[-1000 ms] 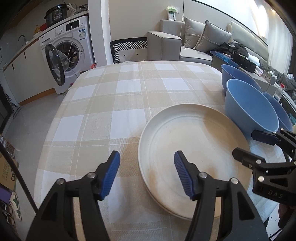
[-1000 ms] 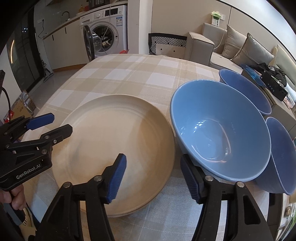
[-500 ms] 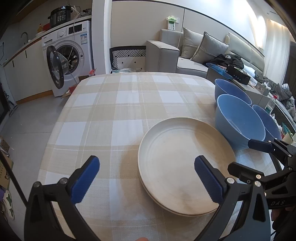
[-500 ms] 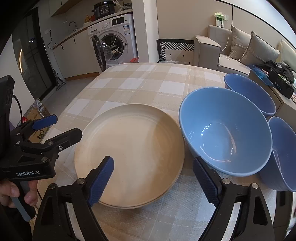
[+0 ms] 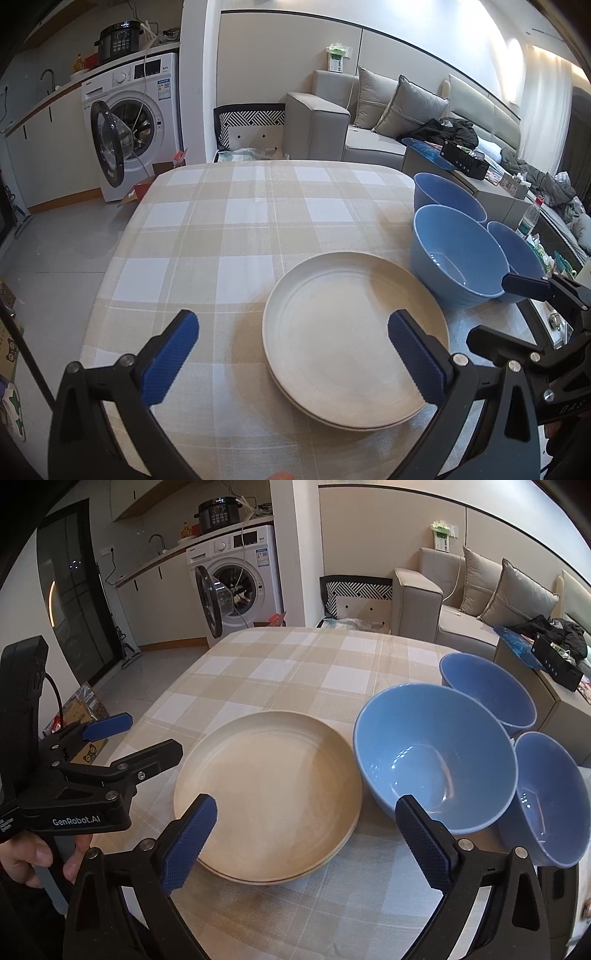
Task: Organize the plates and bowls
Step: 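Withdraw both tools and move them toward the blue bowls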
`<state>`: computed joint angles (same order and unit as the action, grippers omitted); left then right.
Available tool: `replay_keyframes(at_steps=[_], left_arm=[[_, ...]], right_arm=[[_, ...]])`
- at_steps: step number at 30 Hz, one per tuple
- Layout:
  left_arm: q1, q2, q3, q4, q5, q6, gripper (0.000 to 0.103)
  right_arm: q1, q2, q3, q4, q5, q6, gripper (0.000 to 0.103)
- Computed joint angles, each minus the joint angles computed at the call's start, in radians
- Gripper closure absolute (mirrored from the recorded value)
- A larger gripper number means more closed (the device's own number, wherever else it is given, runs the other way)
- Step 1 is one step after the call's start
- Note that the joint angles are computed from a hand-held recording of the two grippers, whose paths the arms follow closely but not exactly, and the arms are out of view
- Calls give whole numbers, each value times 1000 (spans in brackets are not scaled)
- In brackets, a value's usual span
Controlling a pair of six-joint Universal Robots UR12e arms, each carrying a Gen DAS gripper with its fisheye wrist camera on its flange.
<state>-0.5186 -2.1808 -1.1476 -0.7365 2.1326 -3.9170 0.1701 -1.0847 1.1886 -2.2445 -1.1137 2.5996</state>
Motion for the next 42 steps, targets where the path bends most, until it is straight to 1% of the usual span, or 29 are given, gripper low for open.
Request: replay_keyframes(at_steps=[4, 13, 23, 30, 36, 42], left_arm=[[-4, -4, 14, -8, 9, 7, 0], [-11, -21, 56, -15, 19, 38, 0], [-12, -58, 131, -35, 14, 82, 0], [-12, -89, 196, -46, 20, 118, 0], [-13, -128, 274, -56, 21, 165, 0], [-15, -167, 351, -58, 24, 202, 0]], right_arm=[[-10, -4, -6, -9, 15, 8, 1], [-32, 2, -27, -37, 23, 32, 1], [-52, 11, -50, -47, 36, 48, 1], [-71, 23, -85, -66, 51, 67, 1], [-85, 40, -126, -87, 42, 82, 1], [-98, 57, -166, -86, 48, 95, 1]])
